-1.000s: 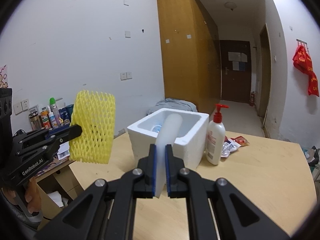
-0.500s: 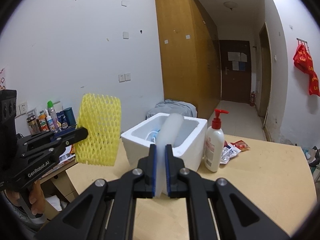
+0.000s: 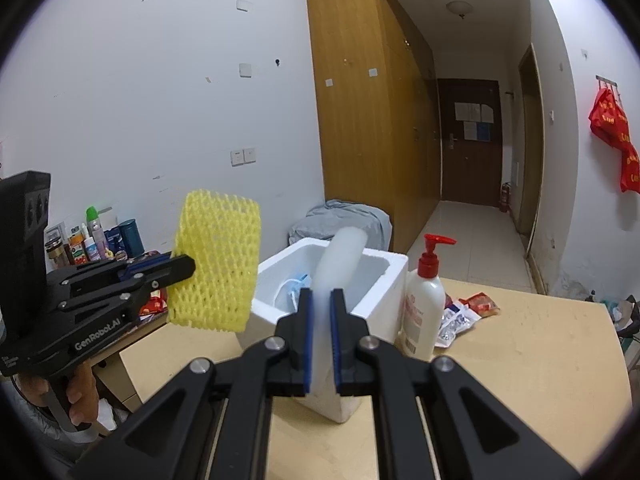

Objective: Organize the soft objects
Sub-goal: 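Carry the yellow mesh sleeve and white tube in both grippers to the foam box, then lower the yellow mesh sleeve into the foam box and open the left gripper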

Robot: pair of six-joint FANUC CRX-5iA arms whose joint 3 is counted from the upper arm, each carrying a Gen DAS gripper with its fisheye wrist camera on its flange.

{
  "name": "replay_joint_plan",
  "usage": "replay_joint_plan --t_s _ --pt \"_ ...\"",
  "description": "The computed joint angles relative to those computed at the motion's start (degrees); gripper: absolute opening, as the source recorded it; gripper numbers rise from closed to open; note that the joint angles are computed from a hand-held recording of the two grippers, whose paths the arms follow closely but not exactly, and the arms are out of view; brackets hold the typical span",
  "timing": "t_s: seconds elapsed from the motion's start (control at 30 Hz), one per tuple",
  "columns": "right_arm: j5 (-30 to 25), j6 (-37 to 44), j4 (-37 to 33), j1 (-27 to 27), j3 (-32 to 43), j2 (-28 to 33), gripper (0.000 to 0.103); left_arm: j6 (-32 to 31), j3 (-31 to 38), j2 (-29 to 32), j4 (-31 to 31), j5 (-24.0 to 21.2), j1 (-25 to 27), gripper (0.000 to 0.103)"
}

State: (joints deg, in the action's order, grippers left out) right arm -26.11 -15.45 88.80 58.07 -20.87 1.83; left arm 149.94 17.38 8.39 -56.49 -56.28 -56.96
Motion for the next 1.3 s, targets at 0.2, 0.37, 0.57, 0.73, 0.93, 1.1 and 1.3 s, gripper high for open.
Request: replay_joint_plan --t_s 0.2,0.37,0.57,0.73,0.93,1.1,1.3 --pt "0.7 0.7 -0.4 -1.1 1.0 0.8 0.010 -2.8 1.1 0.9 3.2 3.1 2.9 0.008" --pt "1.1 1.2 -1.1 -1.8 1.8 1.5 0.010 -4.3 1.9 1.9 4.7 5.0 4.5 0.008" --pt "0.9 2.6 -2.4 -2.0 2.8 2.4 0.010 -9.8 3.1 3.0 10.5 7.2 7.8 0.008" --pt "0.6 3.3 -3.4 -2.1 3.4 2.8 0.010 -18.2 5.5 5.1 20.4 7.6 12.1 0.008" --pt "-0.4 3.9 -4.6 -1.8 3.7 3.1 0.010 -22.9 6.8 7.1 26.7 8.5 14.8 0.008" --pt "-1.0 4.9 -5.9 -1.6 4.0 3.2 0.010 -23.7 7.0 7.4 27.2 9.1 15.1 0.008" --pt "-1.4 4.9 -6.2 -1.4 3.9 3.1 0.010 -22.2 8.2 8.3 24.6 8.5 14.6 0.009"
